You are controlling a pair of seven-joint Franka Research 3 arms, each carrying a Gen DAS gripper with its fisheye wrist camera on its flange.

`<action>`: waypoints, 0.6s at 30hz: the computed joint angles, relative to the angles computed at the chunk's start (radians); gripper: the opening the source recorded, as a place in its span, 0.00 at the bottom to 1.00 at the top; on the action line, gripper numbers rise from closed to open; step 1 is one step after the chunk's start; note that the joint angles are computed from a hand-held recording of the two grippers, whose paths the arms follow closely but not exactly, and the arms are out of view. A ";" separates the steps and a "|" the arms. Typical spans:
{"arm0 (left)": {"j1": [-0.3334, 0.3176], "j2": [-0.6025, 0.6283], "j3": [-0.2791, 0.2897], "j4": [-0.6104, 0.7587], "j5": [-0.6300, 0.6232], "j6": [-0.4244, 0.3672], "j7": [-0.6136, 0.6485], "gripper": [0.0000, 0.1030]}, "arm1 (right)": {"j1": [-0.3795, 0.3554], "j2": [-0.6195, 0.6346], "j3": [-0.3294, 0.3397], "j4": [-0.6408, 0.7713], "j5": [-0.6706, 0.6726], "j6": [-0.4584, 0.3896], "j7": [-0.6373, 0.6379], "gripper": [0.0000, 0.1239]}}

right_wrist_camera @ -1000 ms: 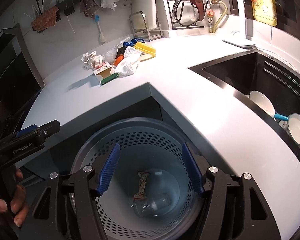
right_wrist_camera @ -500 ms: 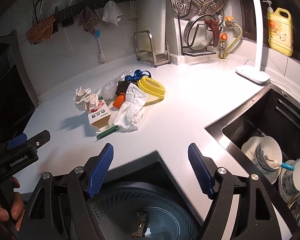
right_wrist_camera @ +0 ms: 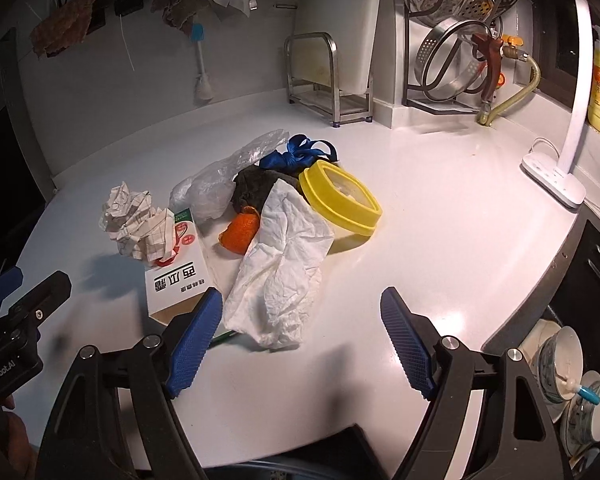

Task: Collect trash
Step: 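Move the right gripper to the white tissue and grasp it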

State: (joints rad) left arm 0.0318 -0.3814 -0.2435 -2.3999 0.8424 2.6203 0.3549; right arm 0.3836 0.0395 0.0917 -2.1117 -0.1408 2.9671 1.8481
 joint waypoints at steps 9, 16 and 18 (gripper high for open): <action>0.000 0.032 0.015 0.008 -0.014 0.023 0.018 0.88 | 0.036 0.108 -0.034 0.142 -0.033 -0.107 0.039 0.63; -0.003 0.045 0.016 0.015 -0.022 0.028 0.028 0.88 | 0.044 0.137 -0.045 0.170 -0.028 -0.121 0.023 0.45; -0.006 0.051 0.017 0.019 -0.029 0.030 0.032 0.88 | 0.031 0.134 -0.027 0.165 0.024 -0.121 -0.033 0.34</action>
